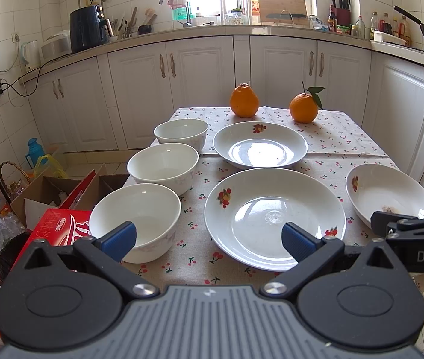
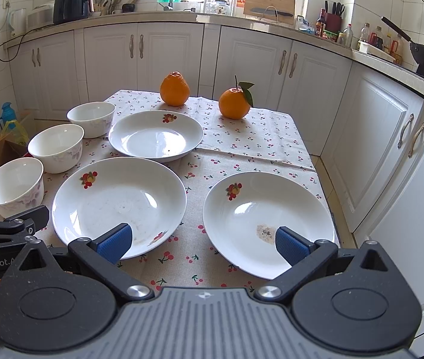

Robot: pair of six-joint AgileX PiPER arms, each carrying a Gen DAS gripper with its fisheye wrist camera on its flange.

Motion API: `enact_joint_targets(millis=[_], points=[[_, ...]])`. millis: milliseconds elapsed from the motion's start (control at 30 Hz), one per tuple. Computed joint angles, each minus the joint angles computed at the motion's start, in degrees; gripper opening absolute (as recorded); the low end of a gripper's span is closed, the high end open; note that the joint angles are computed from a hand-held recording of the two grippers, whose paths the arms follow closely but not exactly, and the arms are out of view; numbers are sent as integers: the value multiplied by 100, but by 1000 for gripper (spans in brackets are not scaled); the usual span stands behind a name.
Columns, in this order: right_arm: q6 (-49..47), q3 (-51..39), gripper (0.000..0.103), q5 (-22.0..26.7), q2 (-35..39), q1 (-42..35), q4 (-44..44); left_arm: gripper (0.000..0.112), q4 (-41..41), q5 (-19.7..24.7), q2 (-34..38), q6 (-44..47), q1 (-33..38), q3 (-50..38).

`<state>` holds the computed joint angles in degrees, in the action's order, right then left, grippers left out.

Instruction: Organize plates and bowls

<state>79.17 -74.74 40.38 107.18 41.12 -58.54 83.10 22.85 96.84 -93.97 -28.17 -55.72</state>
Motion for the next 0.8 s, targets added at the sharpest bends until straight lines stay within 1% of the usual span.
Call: enact_joint_targets(millis=[800], points=[[-11, 10, 103, 12, -43, -10, -29, 102, 20, -3, -7, -23, 7, -3]])
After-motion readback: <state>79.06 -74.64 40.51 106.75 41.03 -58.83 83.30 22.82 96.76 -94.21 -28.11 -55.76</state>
